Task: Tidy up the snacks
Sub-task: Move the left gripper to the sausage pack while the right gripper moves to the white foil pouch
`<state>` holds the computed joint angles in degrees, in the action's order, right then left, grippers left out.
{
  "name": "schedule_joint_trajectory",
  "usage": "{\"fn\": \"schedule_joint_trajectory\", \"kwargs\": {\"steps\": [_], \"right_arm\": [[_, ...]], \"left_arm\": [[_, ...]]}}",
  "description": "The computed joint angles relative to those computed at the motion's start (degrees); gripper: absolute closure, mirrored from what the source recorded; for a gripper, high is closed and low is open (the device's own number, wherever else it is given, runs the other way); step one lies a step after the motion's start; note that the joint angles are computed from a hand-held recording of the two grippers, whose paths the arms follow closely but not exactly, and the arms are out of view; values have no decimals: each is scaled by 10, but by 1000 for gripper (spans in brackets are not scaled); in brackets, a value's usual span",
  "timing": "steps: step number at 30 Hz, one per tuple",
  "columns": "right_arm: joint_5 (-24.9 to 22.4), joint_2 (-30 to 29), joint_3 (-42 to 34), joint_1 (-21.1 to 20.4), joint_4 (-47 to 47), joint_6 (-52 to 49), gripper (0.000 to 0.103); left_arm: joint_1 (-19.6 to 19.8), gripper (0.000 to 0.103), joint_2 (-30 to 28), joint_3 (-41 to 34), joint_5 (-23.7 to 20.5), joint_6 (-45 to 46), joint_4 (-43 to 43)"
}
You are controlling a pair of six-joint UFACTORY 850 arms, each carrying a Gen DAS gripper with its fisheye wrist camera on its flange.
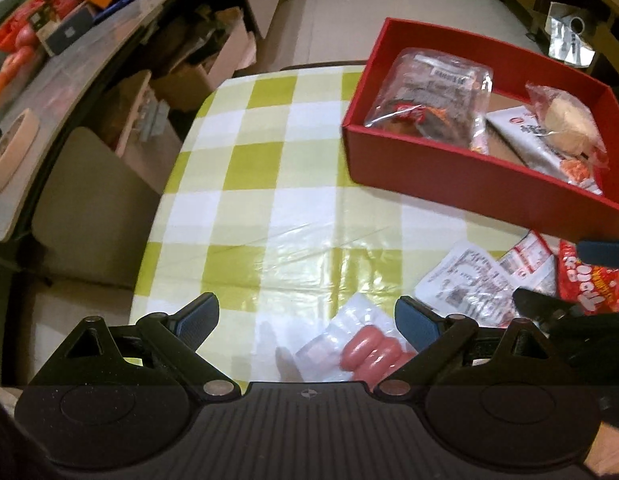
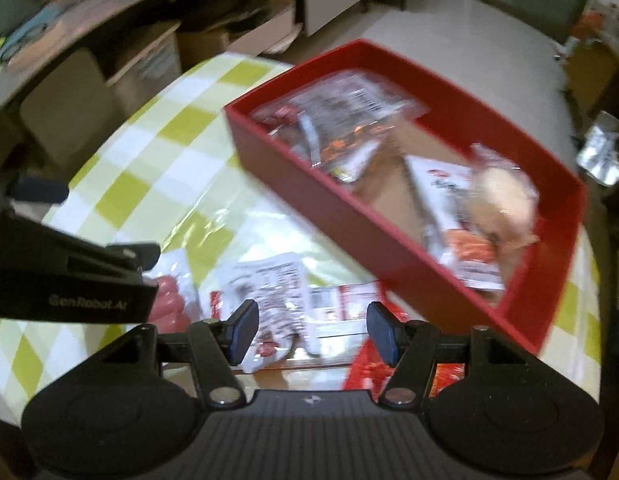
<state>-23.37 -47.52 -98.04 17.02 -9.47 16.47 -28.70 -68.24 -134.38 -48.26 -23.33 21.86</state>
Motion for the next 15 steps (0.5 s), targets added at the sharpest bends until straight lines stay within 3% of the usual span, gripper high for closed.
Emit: {"fn": "schedule_joint_trajectory", "kwargs": {"steps": [10, 15], "right_arm": [[-60, -68, -89, -1, 109, -116, 37], [-64, -86, -104, 14, 36, -78, 33]], "left_arm": [[16, 6, -13, -14, -25, 33, -28], [21, 6, -18, -20, -35, 40, -36]]}}
